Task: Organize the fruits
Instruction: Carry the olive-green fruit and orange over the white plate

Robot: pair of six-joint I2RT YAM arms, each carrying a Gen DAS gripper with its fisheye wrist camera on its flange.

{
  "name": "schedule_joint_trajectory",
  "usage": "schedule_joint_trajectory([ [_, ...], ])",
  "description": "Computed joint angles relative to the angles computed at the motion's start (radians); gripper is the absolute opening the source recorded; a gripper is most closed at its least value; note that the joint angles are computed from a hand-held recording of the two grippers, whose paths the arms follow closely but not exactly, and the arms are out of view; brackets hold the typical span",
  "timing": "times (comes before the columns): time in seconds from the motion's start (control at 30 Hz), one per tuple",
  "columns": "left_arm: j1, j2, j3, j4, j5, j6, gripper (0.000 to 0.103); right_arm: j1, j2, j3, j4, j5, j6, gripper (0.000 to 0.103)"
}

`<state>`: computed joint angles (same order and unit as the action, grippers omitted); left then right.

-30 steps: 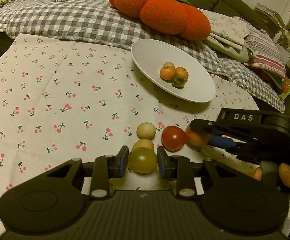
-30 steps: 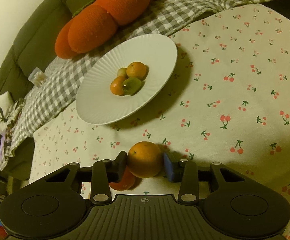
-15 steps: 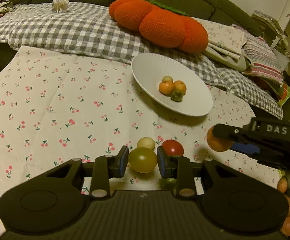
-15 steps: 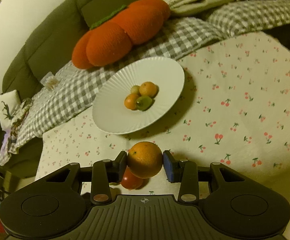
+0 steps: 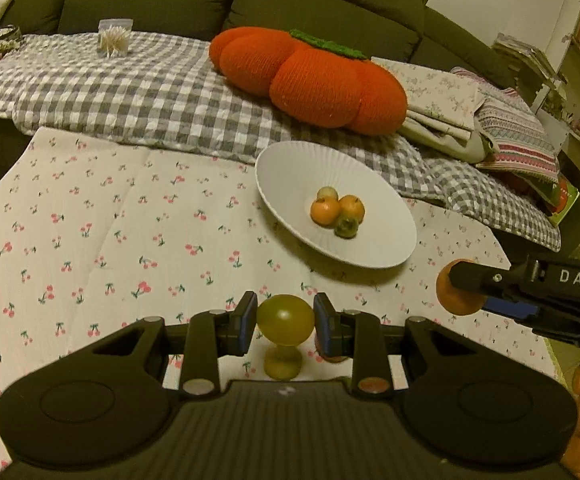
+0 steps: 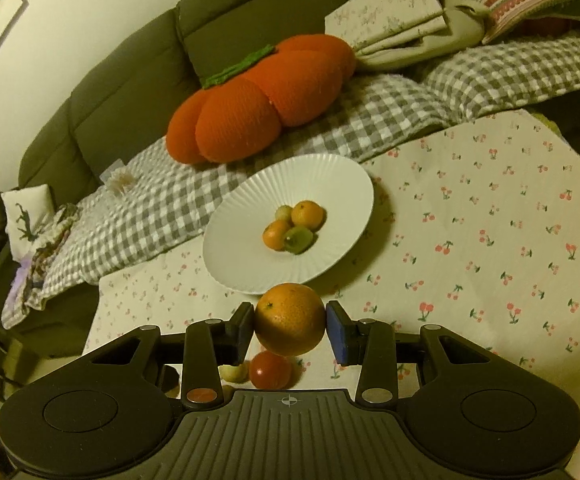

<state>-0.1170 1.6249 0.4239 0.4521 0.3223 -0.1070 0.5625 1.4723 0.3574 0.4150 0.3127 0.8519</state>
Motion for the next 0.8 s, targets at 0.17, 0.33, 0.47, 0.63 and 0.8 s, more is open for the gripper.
schedule_joint_trajectory([
  [0.17, 0.003, 0.016, 0.031, 0.008, 0.009, 0.001, 0.029, -0.016, -0.012, 0.007, -0.009, 0.001, -0.019, 0.038],
  [0.33, -0.014, 0.050, 0.079, 0.021, 0.005, 0.007, 0.029, -0.055, -0.029, 0.010, -0.015, -0.007, -0.040, 0.038],
  [0.47, -0.043, 0.119, 0.147, 0.039, -0.001, 0.015, 0.029, -0.112, 0.000, 0.031, -0.003, -0.035, -0.068, 0.038],
  [0.63, -0.085, 0.219, 0.229, 0.087, -0.039, 0.044, 0.029, -0.182, 0.093, 0.097, 0.025, -0.071, -0.140, 0.038],
  [0.8, -0.124, 0.312, 0.299, 0.124, -0.081, 0.088, 0.029, -0.246, 0.225, 0.175, 0.044, -0.114, -0.184, 0.038],
])
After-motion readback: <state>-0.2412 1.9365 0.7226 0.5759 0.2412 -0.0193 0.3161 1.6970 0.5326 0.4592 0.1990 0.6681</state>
